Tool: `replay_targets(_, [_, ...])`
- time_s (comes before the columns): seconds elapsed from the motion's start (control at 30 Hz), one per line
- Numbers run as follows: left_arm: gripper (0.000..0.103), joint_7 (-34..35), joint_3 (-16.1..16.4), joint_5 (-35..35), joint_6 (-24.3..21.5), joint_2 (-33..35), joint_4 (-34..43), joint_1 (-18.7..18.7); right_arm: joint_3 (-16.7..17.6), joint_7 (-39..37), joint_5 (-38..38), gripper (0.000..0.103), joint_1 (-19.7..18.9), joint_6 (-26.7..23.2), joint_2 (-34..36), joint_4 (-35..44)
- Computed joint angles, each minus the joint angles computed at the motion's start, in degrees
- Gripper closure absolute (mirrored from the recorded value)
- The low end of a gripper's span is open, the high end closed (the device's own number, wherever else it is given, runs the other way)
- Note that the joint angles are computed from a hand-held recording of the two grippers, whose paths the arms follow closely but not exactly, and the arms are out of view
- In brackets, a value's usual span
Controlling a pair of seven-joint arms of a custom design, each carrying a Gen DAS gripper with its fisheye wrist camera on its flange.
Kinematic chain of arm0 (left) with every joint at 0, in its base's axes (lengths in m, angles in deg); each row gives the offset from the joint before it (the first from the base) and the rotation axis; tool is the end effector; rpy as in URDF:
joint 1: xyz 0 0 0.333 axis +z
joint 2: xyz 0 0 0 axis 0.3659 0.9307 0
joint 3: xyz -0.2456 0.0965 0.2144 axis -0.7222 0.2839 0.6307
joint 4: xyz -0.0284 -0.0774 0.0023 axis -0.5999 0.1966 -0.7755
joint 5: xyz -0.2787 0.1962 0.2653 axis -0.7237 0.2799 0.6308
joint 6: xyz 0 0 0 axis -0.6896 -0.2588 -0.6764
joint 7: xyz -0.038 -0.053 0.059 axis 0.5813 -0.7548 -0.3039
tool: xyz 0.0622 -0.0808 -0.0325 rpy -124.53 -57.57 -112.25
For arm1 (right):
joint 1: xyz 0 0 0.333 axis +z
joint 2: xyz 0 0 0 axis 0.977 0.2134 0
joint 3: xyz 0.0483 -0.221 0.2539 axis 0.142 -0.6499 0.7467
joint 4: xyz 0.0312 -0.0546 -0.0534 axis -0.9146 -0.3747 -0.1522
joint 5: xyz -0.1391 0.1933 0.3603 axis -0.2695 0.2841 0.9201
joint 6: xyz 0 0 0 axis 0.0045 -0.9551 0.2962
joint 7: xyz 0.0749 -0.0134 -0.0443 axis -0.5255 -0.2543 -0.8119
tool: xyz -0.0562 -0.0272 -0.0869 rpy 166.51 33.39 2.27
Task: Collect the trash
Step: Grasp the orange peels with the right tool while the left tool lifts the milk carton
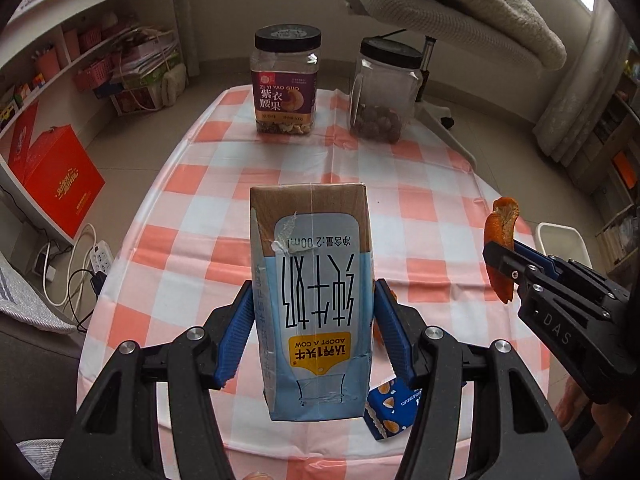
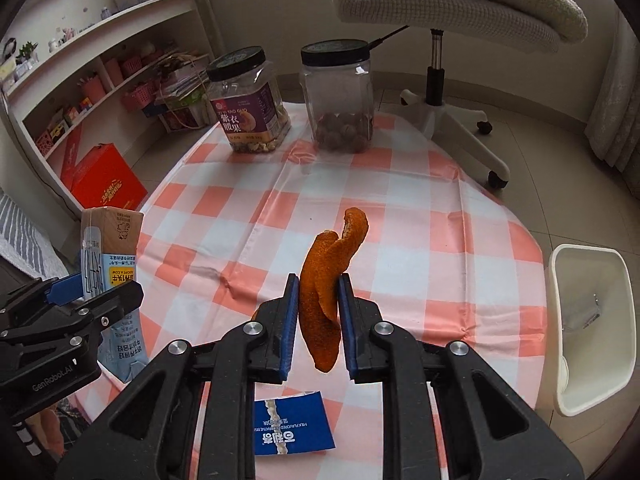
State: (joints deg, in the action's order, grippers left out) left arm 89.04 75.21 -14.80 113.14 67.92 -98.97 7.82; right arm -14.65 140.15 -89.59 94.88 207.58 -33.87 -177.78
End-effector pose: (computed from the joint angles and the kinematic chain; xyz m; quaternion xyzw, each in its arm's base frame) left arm 0.6549 -0.3105 0.4797 -0.5848 0.7615 -0.2334 0.1540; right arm 0.6324 0.1939 0.4608 -0.6154 0.7168 -0.1861 0.2697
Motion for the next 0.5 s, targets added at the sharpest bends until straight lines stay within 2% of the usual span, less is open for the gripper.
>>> replay_targets(0.17, [0.045, -8.64, 2.80, 8.68, 6.14, -0.85, -1.34, -3.07, -2.53, 12.75, -15.41, 0.084, 0.86, 1.22, -2.71, -1.54])
replay_targets(0.3, [0.045, -17.41, 4.98, 18.03, 10.23, -1.54, -1.96, -5.59, -1.79, 20.55, -24.64, 0.084, -0.64, 0.80, -4.06, -2.01])
replay_targets(0.4, [0.045, -22.88, 5.91, 24.71, 11.48, -1.44, -1.40, -7.14, -0.87, 24.93, -30.10, 0.084, -1.87, -0.12, -5.00, -2.37])
replay_targets(0.5, [0.045, -25.51, 5.73, 28.19, 11.77, -1.10, -0.64, -7.65, 0.13, 28.15, -34.38, 0.084, -3.14, -1.04, -6.31, -3.14])
